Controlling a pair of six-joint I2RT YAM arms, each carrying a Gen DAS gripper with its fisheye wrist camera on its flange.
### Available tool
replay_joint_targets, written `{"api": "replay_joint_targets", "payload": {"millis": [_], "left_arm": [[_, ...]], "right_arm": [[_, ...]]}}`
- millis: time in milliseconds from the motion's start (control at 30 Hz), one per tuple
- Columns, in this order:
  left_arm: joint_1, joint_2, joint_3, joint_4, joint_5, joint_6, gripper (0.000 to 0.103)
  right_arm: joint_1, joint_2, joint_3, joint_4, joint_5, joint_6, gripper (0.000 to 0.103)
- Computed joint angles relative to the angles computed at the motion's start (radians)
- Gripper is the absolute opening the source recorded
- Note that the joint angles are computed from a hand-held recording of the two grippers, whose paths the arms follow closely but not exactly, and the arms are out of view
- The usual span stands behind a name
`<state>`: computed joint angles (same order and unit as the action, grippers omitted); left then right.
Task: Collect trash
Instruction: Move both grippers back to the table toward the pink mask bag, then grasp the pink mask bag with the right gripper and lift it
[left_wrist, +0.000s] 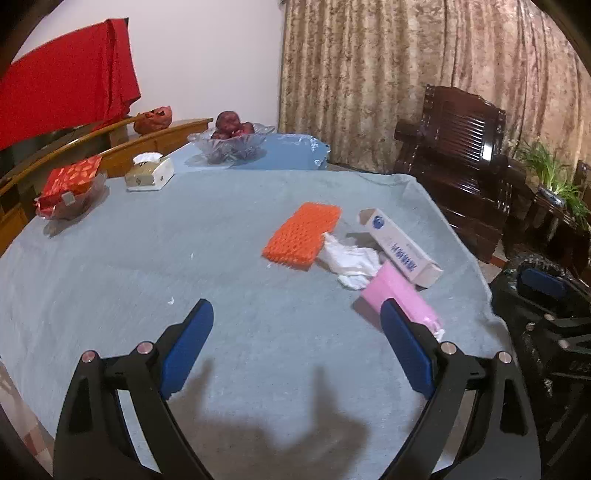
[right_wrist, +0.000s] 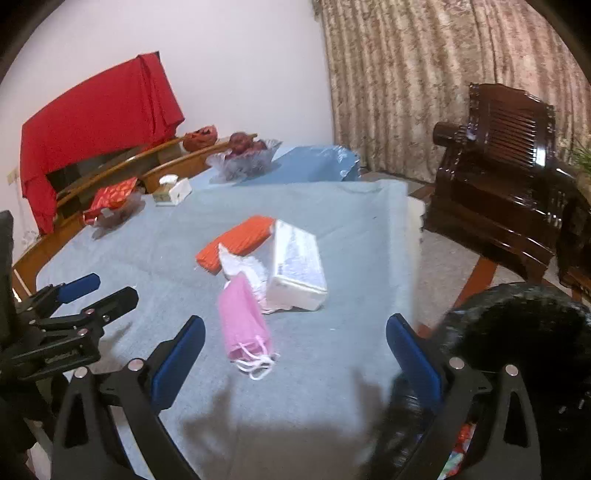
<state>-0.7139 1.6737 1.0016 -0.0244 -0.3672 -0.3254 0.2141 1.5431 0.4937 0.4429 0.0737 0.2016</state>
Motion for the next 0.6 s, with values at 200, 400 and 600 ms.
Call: {"api": "replay_joint_targets", "payload": {"millis": [200, 400, 600], "left_arm": [[0.034, 0.019, -0.016, 0.021, 0.02, -0.001, 0.089], [0.069, 0.029, -0.026, 0.031, 0.039, -0.004, 0.089], [0.093, 0.04, -0.03, 0.041, 0.054, -0.005, 0.089]], "right_arm": [[0.038, 0.133, 0.081, 0.012, 0.009, 0.02, 0.096], [0.052, 0.24, 0.17, -0.02, 0.0, 0.023, 0.093], [0.062, 0.325, 0.265, -0.097, -0.021, 0.016, 0.081]]}}
